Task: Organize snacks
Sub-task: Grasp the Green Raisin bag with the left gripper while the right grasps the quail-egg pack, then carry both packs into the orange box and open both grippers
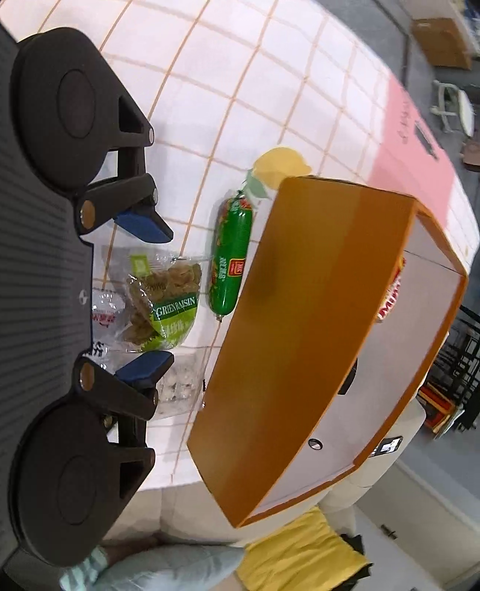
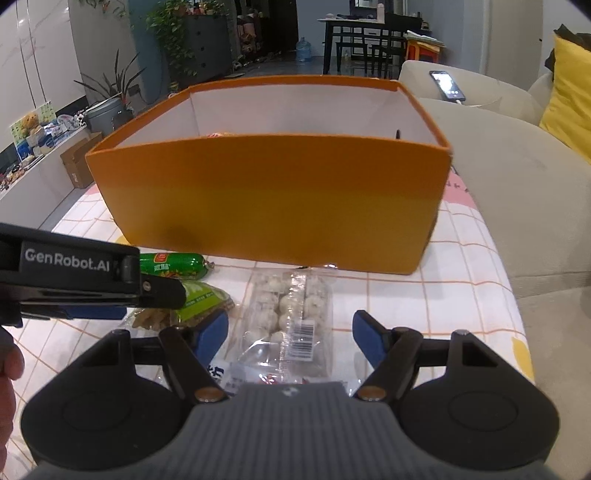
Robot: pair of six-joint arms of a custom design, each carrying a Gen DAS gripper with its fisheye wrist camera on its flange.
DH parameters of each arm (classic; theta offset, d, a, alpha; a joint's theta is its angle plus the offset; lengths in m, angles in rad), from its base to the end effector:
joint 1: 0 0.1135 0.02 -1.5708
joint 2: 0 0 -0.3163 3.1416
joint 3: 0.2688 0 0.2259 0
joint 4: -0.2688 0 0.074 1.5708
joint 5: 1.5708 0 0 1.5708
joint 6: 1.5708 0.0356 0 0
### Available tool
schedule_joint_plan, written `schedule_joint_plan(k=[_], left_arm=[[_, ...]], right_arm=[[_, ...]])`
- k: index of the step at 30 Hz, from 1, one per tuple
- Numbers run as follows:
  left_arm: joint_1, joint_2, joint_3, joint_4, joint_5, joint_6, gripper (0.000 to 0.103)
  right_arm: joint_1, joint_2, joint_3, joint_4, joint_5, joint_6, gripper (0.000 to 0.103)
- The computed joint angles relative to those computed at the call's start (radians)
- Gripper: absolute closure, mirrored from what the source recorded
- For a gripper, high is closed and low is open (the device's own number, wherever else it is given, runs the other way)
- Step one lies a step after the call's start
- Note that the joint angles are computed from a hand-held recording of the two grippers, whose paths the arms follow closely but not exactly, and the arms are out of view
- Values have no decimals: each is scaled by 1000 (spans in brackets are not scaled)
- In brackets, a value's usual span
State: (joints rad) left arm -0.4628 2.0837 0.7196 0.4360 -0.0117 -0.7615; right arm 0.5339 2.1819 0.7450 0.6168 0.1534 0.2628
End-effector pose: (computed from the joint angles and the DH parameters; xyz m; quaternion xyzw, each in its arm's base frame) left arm 0.3083 -0.1533 0.1005 -0.1430 0.9380 -0.1770 0.2617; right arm 0.3165 0.1808 0.0849 -0.0975 0.9229 0.0761 0.3646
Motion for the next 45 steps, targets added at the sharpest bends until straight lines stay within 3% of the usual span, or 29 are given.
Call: schedule_joint_plan(k=[5, 12, 20, 26, 37, 45], left_arm=[[17, 41, 19, 10, 57, -5, 27], [-4, 51, 21, 33, 24, 33, 36], [-45, 63, 34, 29, -50, 106, 40], [-48, 61, 17, 59, -52, 103, 49], [-71, -45, -51, 40, -109, 130, 51], [-104, -190, -78, -39, -166, 156, 50]], right_arm=[[-16, 34, 35, -25, -34, 1, 36], [-23, 56, 45, -29, -65, 7, 41], [-3, 67, 32, 7, -29, -17, 46], [-5, 70, 30, 18, -37, -16, 50], [-3, -3, -22, 33, -21, -14, 52], [17, -172, -119, 12, 2, -19, 52]])
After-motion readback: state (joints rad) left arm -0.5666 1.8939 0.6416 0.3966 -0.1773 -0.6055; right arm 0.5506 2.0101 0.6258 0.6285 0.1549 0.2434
